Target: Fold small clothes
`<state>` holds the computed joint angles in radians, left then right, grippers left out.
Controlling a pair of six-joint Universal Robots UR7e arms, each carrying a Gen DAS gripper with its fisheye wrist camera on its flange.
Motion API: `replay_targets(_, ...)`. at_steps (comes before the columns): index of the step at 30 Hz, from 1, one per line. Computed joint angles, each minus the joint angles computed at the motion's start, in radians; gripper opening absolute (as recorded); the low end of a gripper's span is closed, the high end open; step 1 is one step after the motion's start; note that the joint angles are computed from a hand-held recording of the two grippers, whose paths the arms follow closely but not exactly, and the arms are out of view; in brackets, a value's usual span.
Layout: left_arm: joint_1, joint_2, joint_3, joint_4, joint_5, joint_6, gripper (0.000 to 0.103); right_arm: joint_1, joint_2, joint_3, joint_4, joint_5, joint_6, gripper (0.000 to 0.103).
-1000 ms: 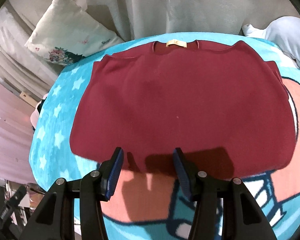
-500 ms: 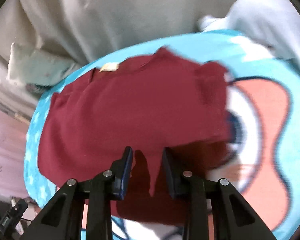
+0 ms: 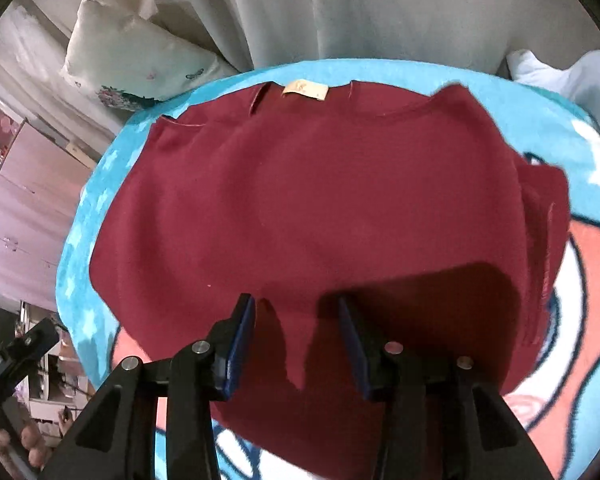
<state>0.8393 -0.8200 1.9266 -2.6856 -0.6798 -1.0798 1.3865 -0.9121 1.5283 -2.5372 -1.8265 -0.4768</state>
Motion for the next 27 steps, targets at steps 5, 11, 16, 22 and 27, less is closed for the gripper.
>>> replay_targets(5, 0.066, 0.046, -0.067, -0.082, -0.03, 0.137, 0.058, 0.067, -0.027, 0.004, -0.018, 0.021, -0.036, 0.047)
replay_targets(11, 0.152, 0.108, -0.175, -0.17, -0.127, 0.352, 0.06, 0.151, 0.11, -0.19, 0.189, 0.101, 0.032, 0.049)
replay_targets(16, 0.197, 0.142, -0.22, -0.2, -0.177, 0.417, 0.067, 0.209, 0.302, -0.403, 0.323, 0.073, 0.093, 0.049)
replay_targets(22, 0.219, 0.147, -0.223, -0.204, -0.289, 0.461, 0.019, 0.246, 0.472, -0.577, 0.385, -0.075, 0.132, 0.049)
replay_targets(27, 0.242, 0.121, -0.199, -0.251, -0.392, 0.432, 0.017, 0.26, 0.524, -0.626, 0.376, -0.131, 0.178, 0.063)
